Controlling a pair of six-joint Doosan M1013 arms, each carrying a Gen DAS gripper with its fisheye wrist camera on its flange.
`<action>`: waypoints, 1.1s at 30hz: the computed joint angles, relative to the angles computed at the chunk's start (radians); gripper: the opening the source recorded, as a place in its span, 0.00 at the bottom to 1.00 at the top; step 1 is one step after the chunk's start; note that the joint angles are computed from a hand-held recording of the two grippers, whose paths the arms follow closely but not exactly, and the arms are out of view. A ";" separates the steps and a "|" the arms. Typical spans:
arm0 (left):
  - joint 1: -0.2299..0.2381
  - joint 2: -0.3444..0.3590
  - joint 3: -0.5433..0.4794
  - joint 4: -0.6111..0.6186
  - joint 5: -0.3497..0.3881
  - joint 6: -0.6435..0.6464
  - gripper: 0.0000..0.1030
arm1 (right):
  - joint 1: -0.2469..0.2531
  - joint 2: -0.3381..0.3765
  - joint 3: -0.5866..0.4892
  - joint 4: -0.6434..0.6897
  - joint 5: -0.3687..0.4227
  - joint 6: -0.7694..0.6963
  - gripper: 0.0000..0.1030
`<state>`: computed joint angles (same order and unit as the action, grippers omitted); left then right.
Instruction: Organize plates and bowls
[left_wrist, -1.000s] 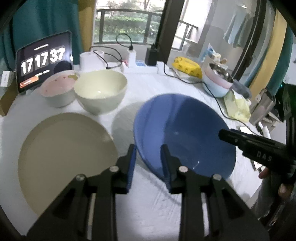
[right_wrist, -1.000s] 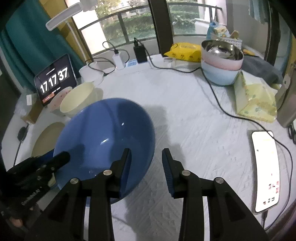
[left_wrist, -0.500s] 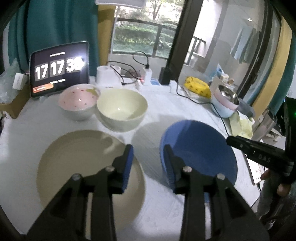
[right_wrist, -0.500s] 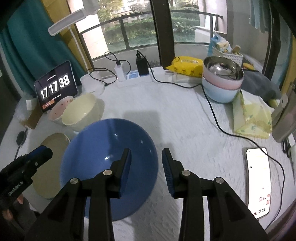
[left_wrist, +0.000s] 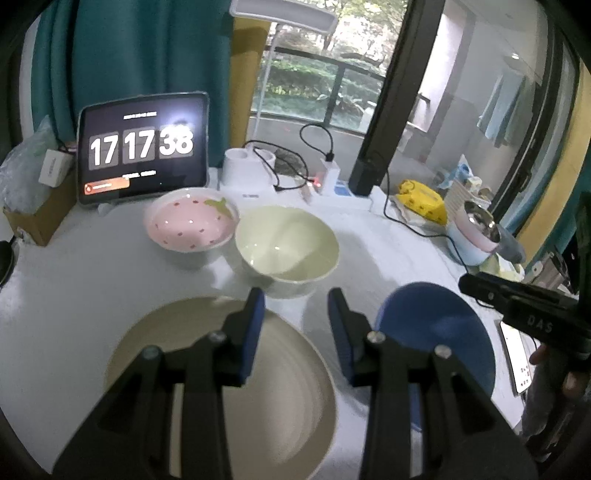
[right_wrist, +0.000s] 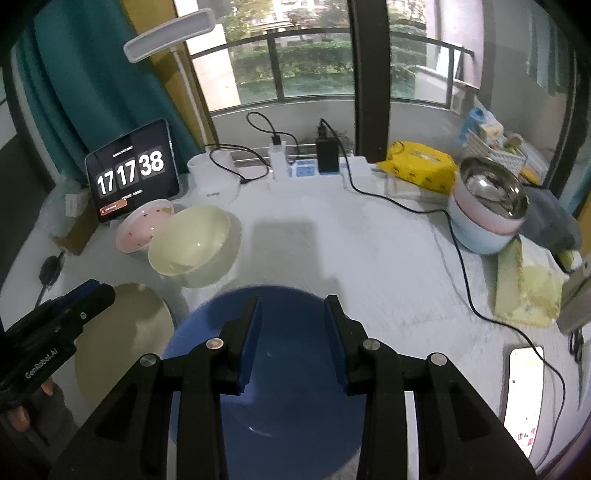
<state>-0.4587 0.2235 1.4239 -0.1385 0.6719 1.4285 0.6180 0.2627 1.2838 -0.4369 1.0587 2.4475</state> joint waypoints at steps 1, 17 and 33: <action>0.004 0.003 -0.003 -0.004 0.000 0.003 0.36 | -0.001 0.006 -0.008 0.005 0.000 -0.008 0.35; 0.053 0.091 -0.093 -0.067 0.047 0.014 0.36 | -0.024 0.139 -0.171 0.118 0.023 -0.165 0.35; 0.068 0.176 -0.180 -0.116 0.133 0.034 0.36 | -0.069 0.257 -0.302 0.291 0.088 -0.184 0.35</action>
